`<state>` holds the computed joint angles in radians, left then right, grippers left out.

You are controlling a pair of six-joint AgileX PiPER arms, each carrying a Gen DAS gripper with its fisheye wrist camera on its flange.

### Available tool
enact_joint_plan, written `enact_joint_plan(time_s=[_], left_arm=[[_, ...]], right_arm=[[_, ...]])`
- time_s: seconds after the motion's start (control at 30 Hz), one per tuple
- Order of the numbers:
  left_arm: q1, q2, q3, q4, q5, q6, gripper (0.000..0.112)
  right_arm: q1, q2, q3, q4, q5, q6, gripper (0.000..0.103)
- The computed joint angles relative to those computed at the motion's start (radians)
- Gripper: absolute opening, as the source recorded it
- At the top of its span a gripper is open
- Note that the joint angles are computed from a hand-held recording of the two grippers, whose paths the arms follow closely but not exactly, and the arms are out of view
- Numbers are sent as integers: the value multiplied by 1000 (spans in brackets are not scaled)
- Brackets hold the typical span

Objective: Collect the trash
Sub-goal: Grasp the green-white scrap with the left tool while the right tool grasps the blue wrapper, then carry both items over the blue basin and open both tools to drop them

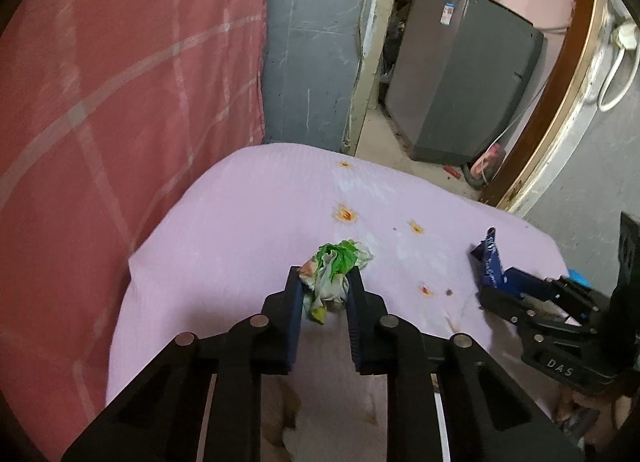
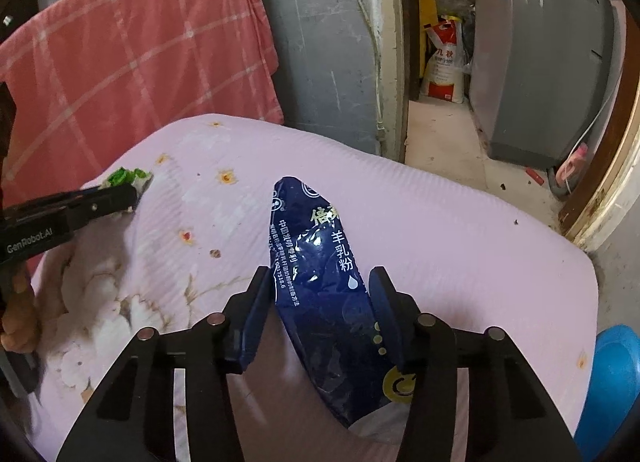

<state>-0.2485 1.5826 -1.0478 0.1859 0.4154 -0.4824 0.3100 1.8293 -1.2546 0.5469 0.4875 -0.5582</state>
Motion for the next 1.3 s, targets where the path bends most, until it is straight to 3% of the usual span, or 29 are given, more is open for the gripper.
enact_joint_plan(time_s=[0.1,0.3,0.43,0.67,0.83,1.1,1.3], left_arm=[[-34,-39,37,39,-14,-71,17],[-135,-158,159,286,-80,-350,17],[-217,-231,200,487,-74,-586,17],[-382,-278,156,763,30,-881,17],[-526,-279,89,917,134,-1036,17],[-705,-222,-41,1109,240,-1184,17],[-819,-140,-163,1203,300,-1240,17]], right_arm=[[-12,-33,48,85,-11,-60,46],[-25,-155,187,287,-66,-206,46],[-36,-280,297,458,-102,-340,46],[-61,-507,422,609,-147,-454,46],[-109,-661,452,556,-148,-415,46],[-294,-861,453,518,-51,-392,46],[-550,-958,443,609,112,-516,46]])
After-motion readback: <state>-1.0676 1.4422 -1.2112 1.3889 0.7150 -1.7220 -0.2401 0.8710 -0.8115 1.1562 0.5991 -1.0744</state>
